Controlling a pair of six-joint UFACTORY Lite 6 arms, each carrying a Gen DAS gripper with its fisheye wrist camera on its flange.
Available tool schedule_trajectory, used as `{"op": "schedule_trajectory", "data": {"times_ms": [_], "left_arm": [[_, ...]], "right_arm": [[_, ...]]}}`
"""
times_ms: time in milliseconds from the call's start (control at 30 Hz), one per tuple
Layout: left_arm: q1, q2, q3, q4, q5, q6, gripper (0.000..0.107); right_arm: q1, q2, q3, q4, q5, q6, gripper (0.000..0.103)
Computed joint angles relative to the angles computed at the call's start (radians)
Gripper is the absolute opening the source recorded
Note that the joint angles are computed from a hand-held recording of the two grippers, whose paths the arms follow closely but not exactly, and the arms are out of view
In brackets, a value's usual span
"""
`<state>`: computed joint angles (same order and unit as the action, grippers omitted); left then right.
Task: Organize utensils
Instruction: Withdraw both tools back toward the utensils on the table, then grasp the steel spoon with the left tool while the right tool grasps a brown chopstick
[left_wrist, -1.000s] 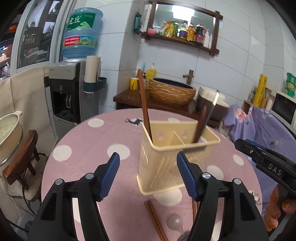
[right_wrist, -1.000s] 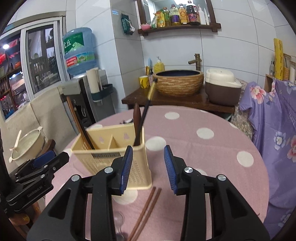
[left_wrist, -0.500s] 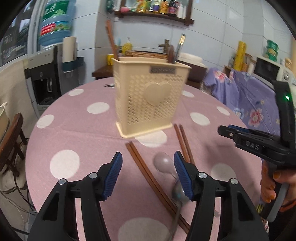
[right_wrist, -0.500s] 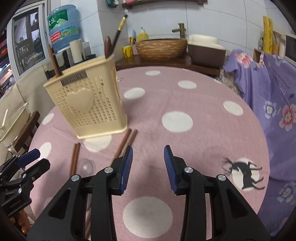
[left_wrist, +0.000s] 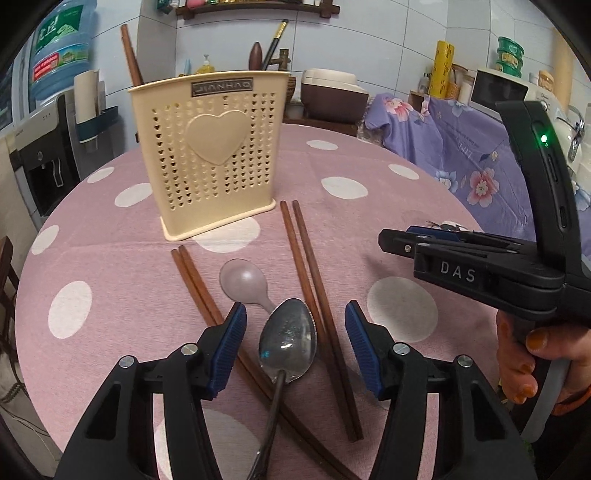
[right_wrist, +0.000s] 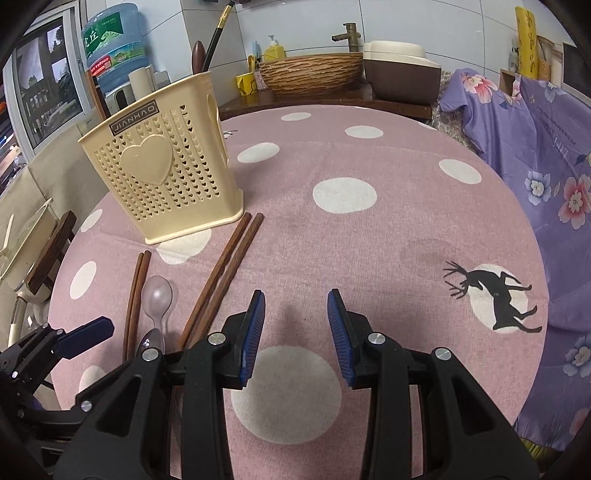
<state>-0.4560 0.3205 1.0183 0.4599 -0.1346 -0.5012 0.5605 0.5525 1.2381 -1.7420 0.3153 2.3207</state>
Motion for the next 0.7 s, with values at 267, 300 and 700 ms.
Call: {"op": "schedule_trajectory", "data": {"times_ms": [267,300,700], "left_arm": [[-0.008,0.067,0.059,0.108,0.03,-0.131,0.043],[-0.006,0.072,0.064,0.155,0.032,-0.178,0.042],[0.001,0.076,0.065,0.136,0.029,-0.163,0.037]], "right_arm": [[0.002,-0.006,-0.009,-0.01,0.001,0.01,0.036],[0.002,-0.006,-0.009,-0.009,0.0,0.01,0.036],[0.002,0.003,-0.001,0.002,-0.012,0.001,0.036]]}}
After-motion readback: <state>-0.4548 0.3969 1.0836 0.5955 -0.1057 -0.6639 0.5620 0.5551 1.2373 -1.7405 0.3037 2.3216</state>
